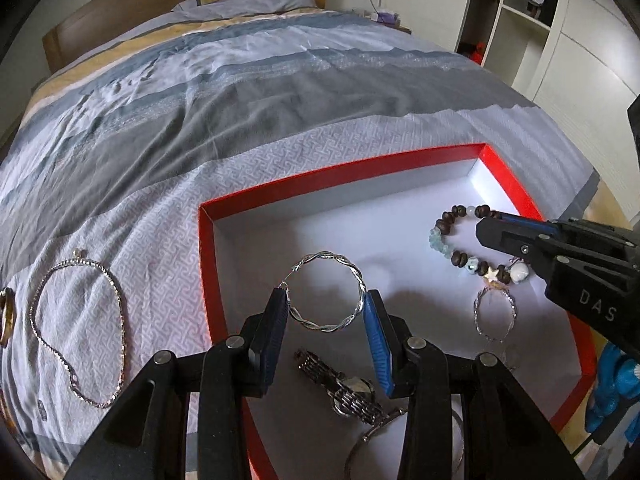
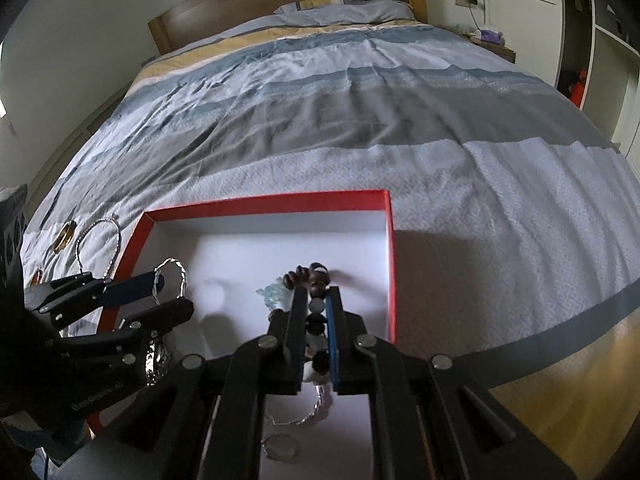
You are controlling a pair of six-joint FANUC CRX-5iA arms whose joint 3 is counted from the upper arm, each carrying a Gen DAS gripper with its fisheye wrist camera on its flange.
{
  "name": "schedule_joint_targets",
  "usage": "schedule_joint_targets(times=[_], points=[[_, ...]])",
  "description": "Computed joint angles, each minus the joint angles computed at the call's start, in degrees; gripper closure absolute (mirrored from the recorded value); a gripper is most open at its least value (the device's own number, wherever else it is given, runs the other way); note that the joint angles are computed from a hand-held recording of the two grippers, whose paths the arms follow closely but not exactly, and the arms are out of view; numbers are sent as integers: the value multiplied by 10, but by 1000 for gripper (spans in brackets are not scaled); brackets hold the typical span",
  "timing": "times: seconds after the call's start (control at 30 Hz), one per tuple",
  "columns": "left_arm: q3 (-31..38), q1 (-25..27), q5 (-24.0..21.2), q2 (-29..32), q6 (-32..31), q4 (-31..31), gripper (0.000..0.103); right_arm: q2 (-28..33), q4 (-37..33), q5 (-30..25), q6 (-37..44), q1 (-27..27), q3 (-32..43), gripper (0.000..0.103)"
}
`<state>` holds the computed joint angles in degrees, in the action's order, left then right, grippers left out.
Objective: Organize jewelry
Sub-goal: 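Carry the hoop in the left tool and the bracelet in the right tool over the red box, then open the left tool releasing the hoop while the right tool drops the bracelet into the box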
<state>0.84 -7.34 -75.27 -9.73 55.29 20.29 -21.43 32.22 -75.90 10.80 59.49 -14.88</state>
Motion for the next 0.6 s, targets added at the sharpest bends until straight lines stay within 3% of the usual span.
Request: schedule_joint_targets(times=[0.37, 0.6], points=[[-6, -1, -12, -11, -9, -6, 63, -17, 0, -31, -29, 28, 0, 92], [-9, 13, -25, -26, -11, 4, 56, -26, 20, -69, -58, 65, 6, 85]])
